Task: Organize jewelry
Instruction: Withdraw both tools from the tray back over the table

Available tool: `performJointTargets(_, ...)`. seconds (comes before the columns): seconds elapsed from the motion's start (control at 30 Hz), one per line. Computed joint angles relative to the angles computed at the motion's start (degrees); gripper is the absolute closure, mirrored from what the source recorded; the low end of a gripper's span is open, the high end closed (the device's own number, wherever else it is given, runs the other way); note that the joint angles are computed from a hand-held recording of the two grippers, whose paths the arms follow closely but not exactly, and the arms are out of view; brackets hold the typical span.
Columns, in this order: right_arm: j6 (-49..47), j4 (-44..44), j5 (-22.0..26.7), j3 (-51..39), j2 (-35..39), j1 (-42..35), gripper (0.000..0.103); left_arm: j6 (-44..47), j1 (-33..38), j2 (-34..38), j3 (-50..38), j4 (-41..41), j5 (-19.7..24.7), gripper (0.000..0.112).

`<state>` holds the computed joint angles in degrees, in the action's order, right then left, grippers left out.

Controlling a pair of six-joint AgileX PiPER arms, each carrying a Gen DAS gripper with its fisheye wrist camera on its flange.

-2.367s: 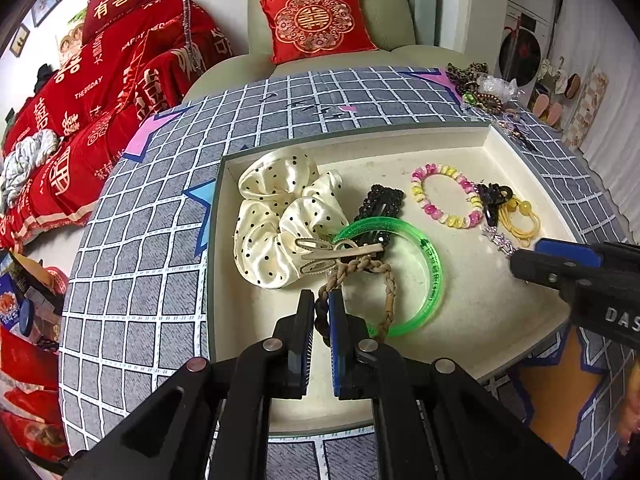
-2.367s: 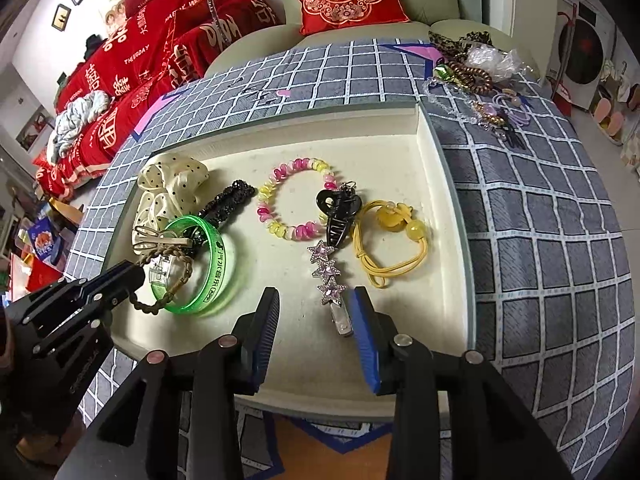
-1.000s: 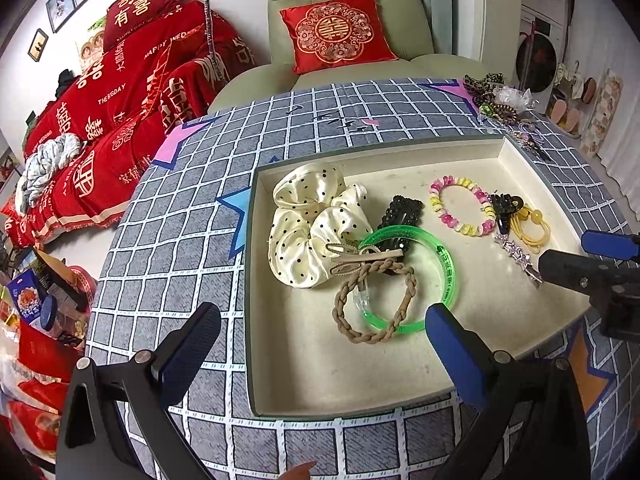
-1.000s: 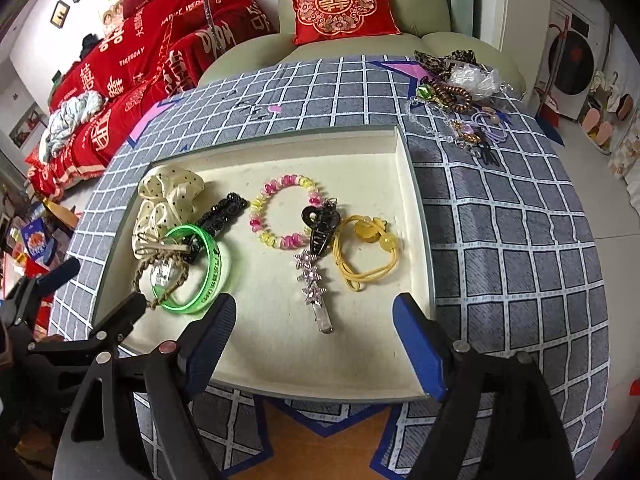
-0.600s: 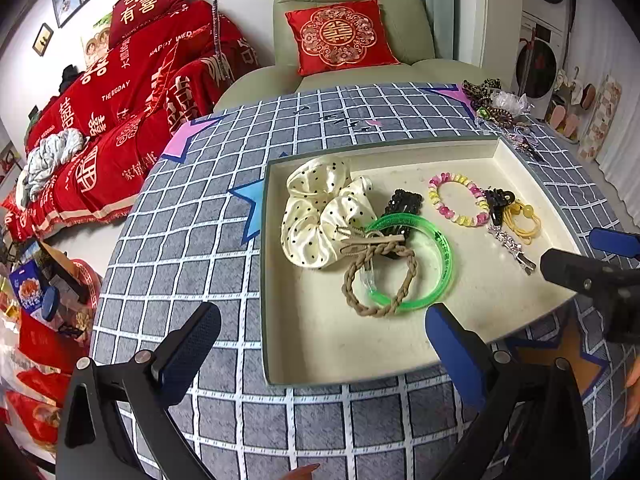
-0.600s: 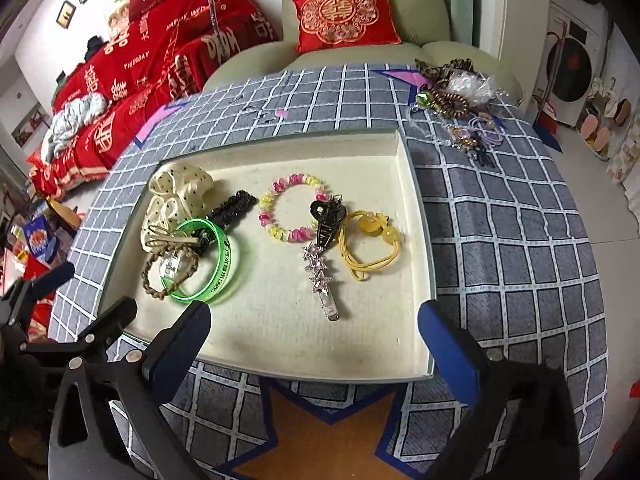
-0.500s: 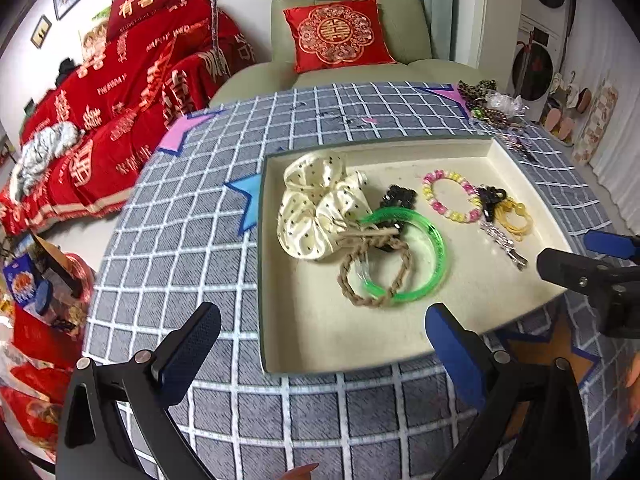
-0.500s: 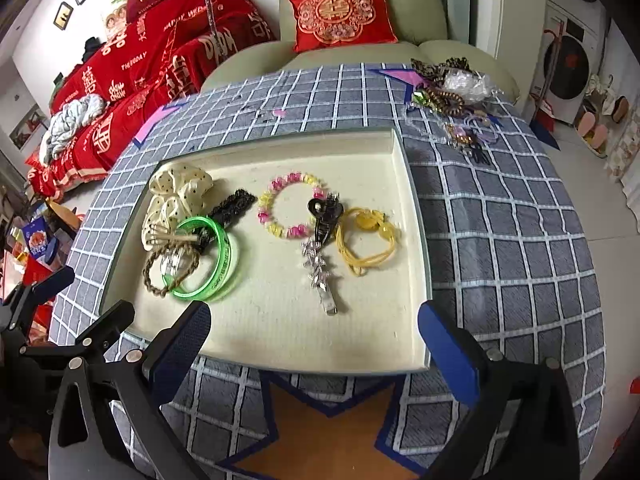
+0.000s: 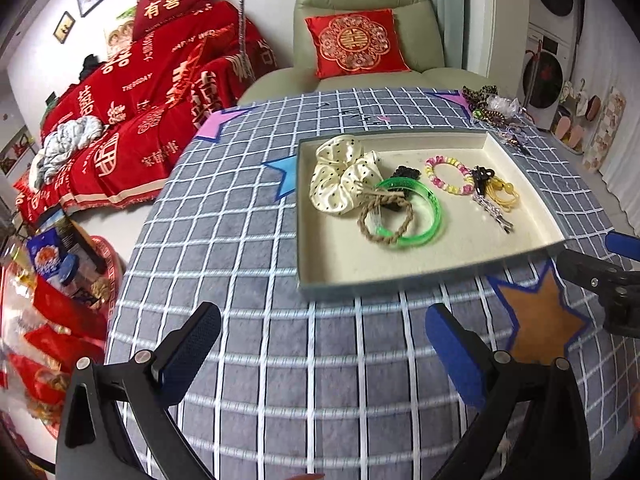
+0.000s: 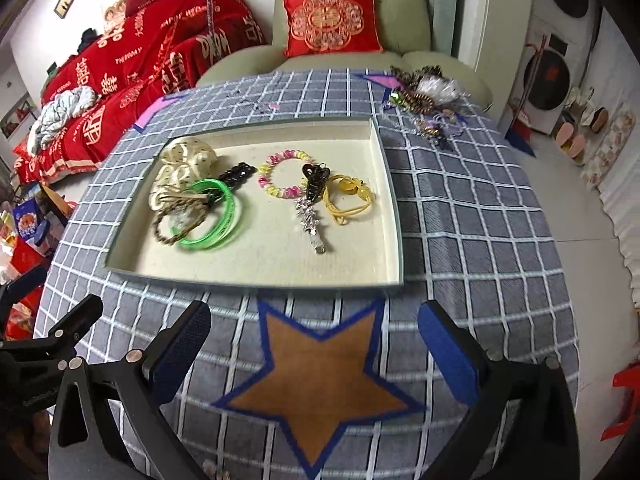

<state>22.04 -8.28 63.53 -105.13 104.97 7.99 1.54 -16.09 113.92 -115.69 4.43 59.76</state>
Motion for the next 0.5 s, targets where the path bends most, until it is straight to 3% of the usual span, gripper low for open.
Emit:
performJointTargets(0.27,9.9,-9.0,-3.2,11.2,-11.4,7.6,0.000,-2.6,0.3,-14.9,19.2,1.1,-8.2,0.009)
performJointTargets(0.5,18.4,-18.7,-1.6,17.1,-18.2,15.8,0.000,-4.0,-0.2,-23.2,27.6,2.1,-10.5,0.009)
